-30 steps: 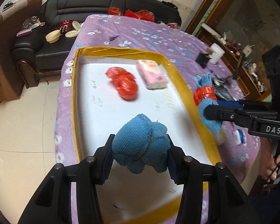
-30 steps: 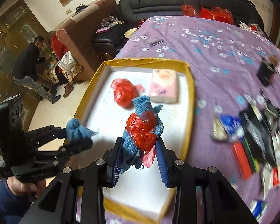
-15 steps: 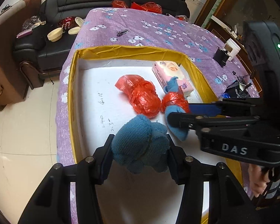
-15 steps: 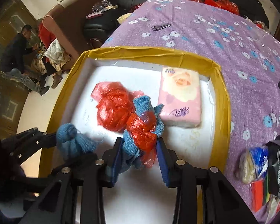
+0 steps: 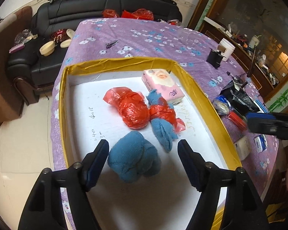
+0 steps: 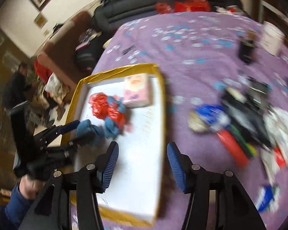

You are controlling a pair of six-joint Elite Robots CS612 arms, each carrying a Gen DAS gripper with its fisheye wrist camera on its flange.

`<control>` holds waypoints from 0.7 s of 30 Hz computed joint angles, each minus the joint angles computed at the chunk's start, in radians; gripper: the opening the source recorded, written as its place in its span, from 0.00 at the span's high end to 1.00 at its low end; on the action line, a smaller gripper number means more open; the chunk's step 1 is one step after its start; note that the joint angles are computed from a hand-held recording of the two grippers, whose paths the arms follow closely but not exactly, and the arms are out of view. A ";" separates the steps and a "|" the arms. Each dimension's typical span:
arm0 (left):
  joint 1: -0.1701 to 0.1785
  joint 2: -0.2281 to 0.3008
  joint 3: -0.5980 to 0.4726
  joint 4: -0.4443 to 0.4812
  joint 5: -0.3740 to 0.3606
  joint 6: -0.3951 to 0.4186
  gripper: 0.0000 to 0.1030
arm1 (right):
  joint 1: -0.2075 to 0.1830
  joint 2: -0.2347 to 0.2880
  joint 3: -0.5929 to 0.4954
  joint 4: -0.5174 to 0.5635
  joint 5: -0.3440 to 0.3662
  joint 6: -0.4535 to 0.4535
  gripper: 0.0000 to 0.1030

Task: Organize soft objects
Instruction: 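Lower the blue cloth into the tray while the right tool places the bundle beside it, then move both open tools back over the pile on the table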

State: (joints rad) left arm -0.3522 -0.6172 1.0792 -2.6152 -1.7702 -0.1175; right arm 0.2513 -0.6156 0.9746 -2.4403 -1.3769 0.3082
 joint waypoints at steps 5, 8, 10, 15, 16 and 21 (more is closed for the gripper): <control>0.005 -0.003 0.010 -0.014 -0.011 -0.008 0.29 | -0.014 -0.073 0.127 -0.079 -0.015 0.059 0.43; 0.004 -0.008 0.016 -0.017 -0.005 -0.006 0.29 | -0.019 -0.098 0.175 -0.123 0.001 0.061 0.43; 0.003 -0.011 0.020 -0.022 -0.002 -0.005 0.29 | -0.021 -0.102 0.185 -0.129 0.007 0.058 0.43; -0.007 -0.023 0.033 -0.043 0.033 -0.025 0.29 | -0.033 -0.104 0.197 -0.140 0.062 0.026 0.43; -0.010 -0.027 0.037 -0.049 0.045 -0.032 0.29 | -0.037 -0.106 0.203 -0.151 0.076 0.009 0.43; -0.033 -0.046 0.047 -0.049 0.108 -0.061 0.28 | -0.069 -0.147 0.280 -0.233 0.122 -0.037 0.43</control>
State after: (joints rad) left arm -0.3850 -0.6633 1.1257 -2.6638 -1.6626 -0.1783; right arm 0.1825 -0.7627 1.2544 -2.6736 -1.2548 0.2715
